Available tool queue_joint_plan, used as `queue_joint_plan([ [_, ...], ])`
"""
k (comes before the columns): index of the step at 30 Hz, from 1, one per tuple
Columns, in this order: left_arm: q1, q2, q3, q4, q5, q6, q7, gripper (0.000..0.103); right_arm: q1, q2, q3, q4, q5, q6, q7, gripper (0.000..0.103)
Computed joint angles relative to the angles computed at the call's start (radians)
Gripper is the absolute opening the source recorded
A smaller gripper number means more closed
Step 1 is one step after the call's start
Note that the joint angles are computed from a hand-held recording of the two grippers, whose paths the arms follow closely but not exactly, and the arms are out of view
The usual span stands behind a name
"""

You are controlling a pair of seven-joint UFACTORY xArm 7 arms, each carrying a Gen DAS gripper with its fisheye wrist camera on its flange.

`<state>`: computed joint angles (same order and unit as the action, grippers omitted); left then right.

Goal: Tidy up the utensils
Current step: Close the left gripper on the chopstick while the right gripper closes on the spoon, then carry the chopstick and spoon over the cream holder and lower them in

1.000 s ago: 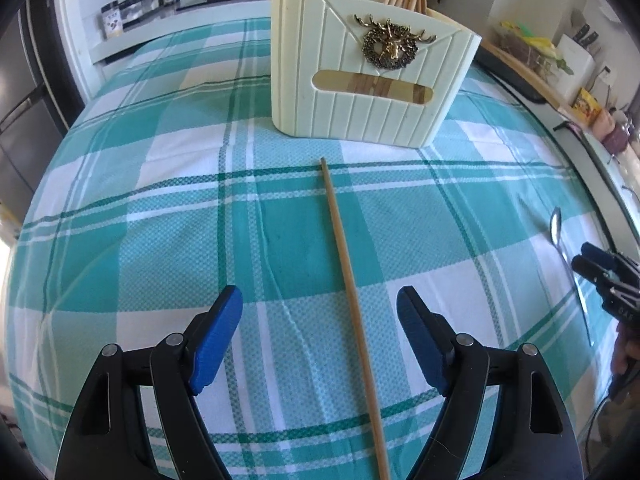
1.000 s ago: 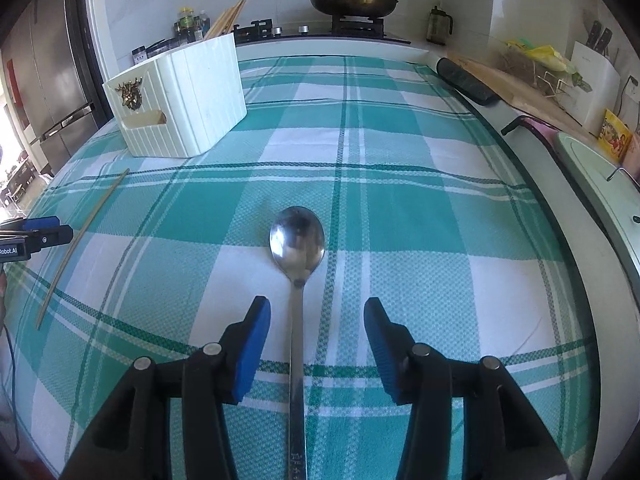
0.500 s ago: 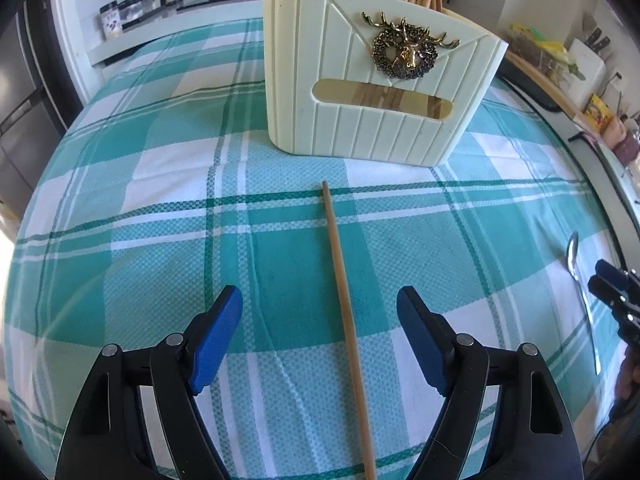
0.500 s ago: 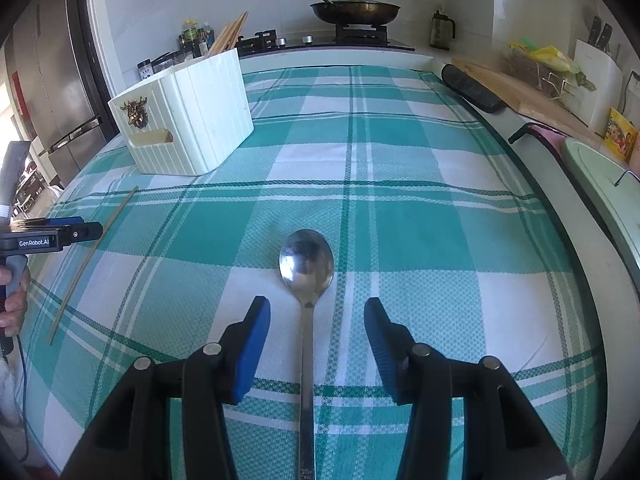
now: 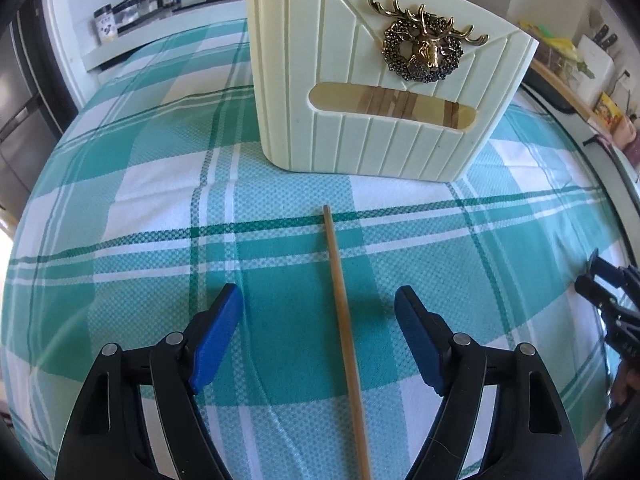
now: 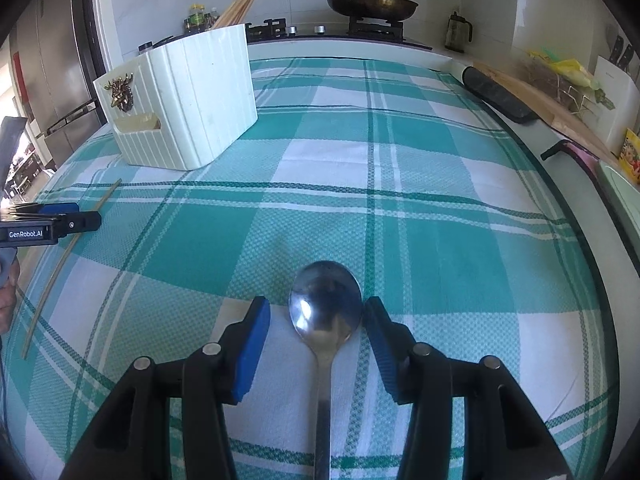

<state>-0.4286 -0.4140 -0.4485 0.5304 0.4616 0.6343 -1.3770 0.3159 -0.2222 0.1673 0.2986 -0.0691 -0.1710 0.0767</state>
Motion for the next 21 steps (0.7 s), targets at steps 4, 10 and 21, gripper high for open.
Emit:
queue_joint_plan([
  [4,0.016,-0.005,-0.011,-0.006,0.052,-0.026,-0.024,0.022,-0.079,0.008,0.086,0.009,0.031,-0.008,-0.001,0.036],
  [10,0.037,-0.090,-0.035,-0.061,0.044,-0.082,-0.066,0.004,0.136,-0.007,-0.169,-0.014,-0.061,-0.060,0.054,0.036],
  [21,-0.015,-0.433,-0.185,-0.010,-0.002,0.152,-0.120,0.004,0.276,-0.384,-0.307,-0.155,-0.152,-0.052,0.070,0.036],
])
